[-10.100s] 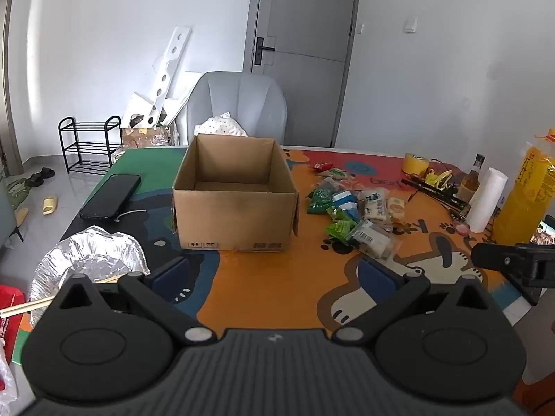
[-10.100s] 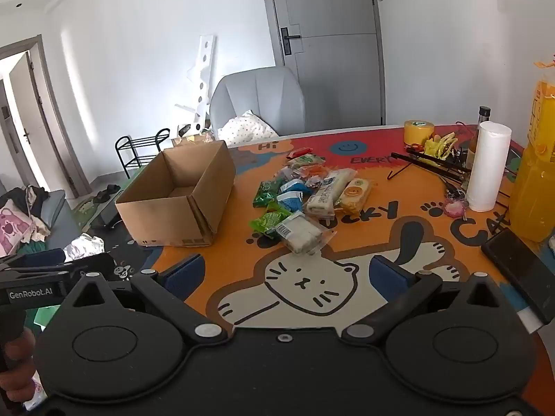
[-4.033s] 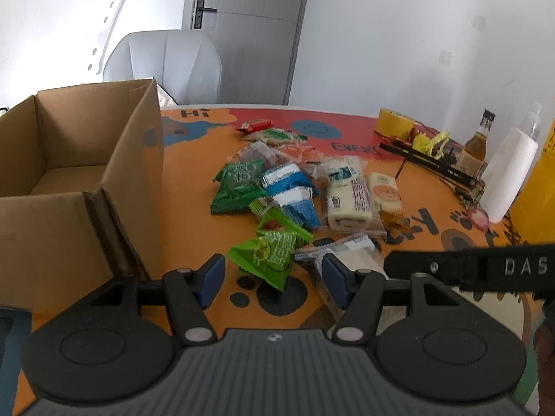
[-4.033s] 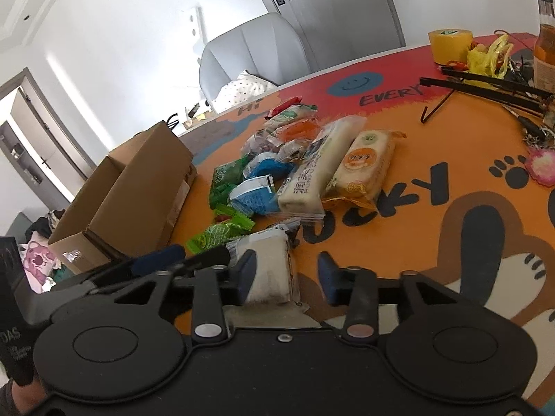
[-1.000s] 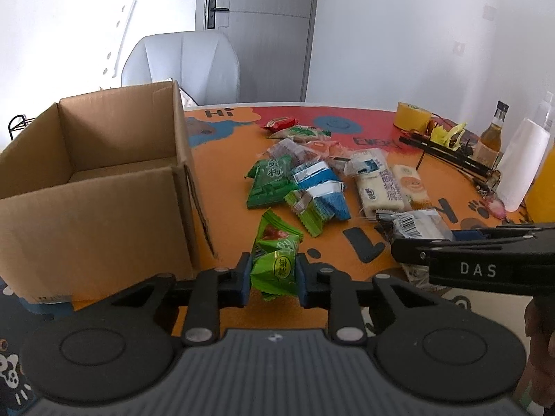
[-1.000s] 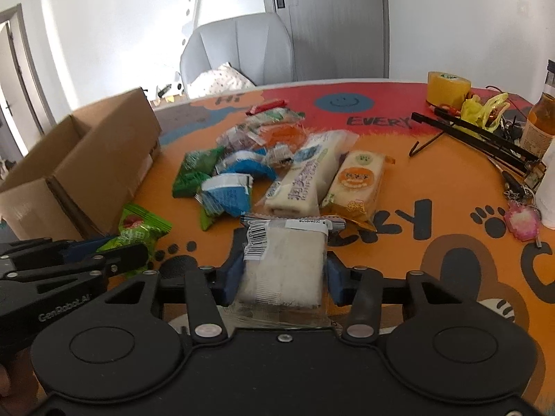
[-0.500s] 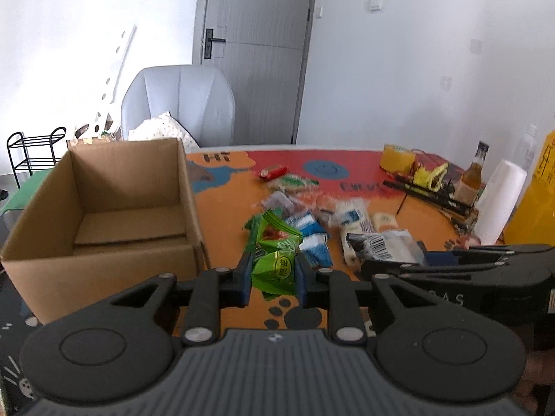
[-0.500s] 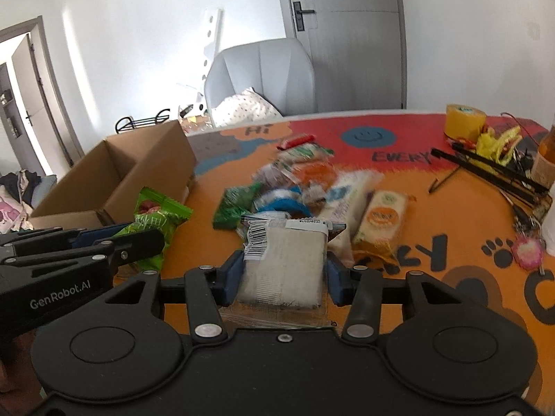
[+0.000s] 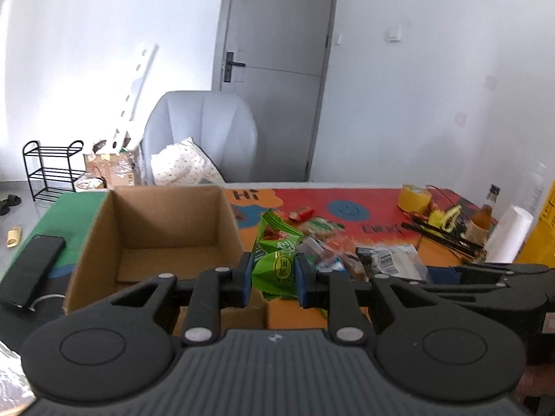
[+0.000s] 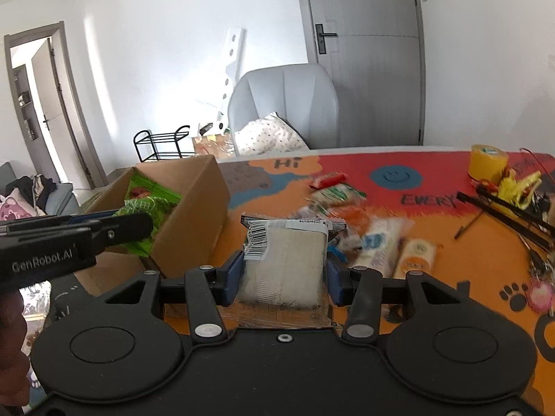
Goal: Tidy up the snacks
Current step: 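Open left tool to drop green bag while right tool releases white pack into box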
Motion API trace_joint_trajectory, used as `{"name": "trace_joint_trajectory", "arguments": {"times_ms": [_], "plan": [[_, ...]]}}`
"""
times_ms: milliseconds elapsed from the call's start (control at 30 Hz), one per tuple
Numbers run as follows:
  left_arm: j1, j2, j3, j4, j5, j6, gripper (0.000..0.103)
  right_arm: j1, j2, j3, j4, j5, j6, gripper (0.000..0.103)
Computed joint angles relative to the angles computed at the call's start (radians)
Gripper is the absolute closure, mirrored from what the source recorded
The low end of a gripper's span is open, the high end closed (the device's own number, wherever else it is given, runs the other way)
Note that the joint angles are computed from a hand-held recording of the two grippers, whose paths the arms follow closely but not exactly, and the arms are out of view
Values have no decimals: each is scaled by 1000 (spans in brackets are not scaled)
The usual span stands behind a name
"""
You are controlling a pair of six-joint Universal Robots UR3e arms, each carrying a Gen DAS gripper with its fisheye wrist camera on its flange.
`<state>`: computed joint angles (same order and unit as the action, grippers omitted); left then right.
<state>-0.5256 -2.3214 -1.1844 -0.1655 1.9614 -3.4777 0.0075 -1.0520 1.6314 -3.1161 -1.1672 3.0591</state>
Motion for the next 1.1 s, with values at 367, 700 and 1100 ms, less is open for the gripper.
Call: {"name": "trace_joint_trajectory", "arguments": {"times_ms": [367,700,1100], "plan": [[61,43,-54,-1,51,-12,79,65,84,-174,54,11,5,57],[131,57,-98,1,59,-39,79,125,169,-340,114,-12,14,57],[166,72,-120,-31,28,-76,74,181,286,-561,206,-11,35,57]]}}
